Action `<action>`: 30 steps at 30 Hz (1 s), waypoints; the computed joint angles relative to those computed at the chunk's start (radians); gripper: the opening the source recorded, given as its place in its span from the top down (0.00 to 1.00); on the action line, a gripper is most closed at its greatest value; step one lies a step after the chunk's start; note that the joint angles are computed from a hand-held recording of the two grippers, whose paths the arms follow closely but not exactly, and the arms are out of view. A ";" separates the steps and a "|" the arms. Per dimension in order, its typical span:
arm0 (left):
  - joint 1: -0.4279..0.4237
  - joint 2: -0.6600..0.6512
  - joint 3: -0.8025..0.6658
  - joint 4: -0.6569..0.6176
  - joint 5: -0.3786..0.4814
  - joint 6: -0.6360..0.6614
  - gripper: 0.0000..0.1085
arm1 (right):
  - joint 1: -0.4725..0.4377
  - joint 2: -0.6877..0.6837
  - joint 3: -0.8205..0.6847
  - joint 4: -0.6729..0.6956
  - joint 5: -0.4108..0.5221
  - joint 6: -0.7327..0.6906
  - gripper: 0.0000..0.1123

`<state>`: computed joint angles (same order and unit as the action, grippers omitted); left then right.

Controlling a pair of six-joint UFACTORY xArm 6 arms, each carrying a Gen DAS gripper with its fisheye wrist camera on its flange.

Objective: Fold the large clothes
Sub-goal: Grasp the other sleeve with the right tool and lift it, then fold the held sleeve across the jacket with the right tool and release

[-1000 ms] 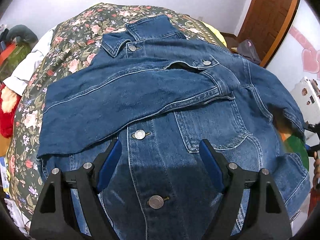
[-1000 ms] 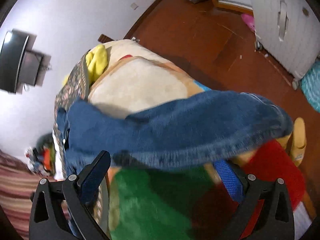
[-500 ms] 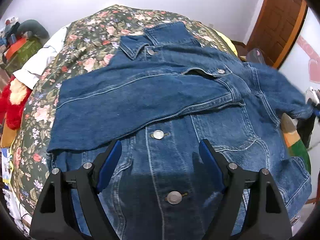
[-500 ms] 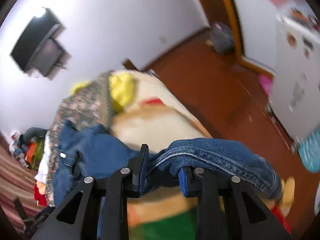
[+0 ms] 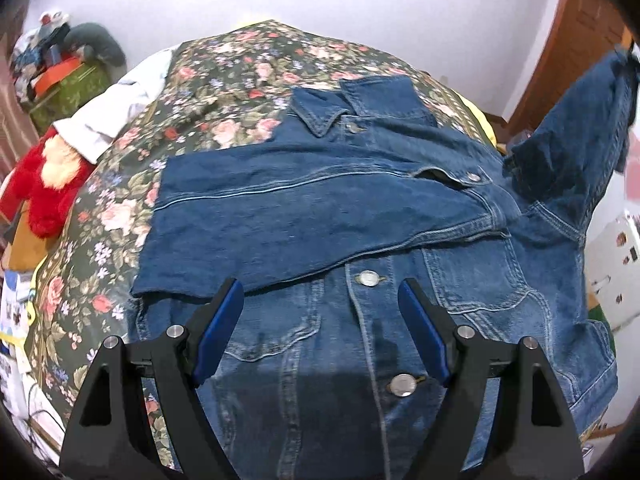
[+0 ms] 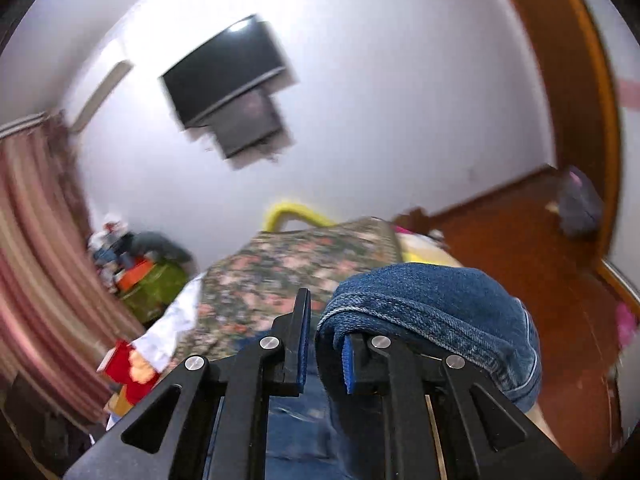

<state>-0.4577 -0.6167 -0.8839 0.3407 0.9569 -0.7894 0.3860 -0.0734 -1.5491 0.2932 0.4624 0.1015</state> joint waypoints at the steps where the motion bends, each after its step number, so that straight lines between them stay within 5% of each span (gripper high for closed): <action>1: 0.009 -0.014 0.010 -0.001 -0.001 -0.004 0.27 | 0.032 0.038 -0.049 -0.009 0.002 0.003 0.90; 6: 0.052 -0.078 0.057 -0.016 -0.007 -0.017 0.27 | 0.151 0.205 -0.225 -0.045 0.069 -0.011 0.90; 9: 0.067 -0.118 0.083 -0.016 -0.003 -0.026 0.27 | 0.201 0.343 -0.356 0.007 0.197 -0.031 0.90; 17: 0.090 -0.195 0.142 0.004 0.052 -0.014 0.27 | 0.266 0.504 -0.401 0.035 0.440 -0.030 0.90; 23: 0.127 -0.232 0.180 -0.054 0.045 -0.016 0.27 | 0.326 0.711 -0.692 -0.125 0.864 -0.061 0.89; 30: 0.071 -0.235 0.153 -0.017 0.085 -0.059 0.27 | 0.347 0.630 -0.590 -0.187 0.856 -0.101 0.89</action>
<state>-0.3872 -0.8512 -0.7304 0.3240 1.0415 -0.8481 0.7332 0.5566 -2.1392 0.1061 1.3185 0.0001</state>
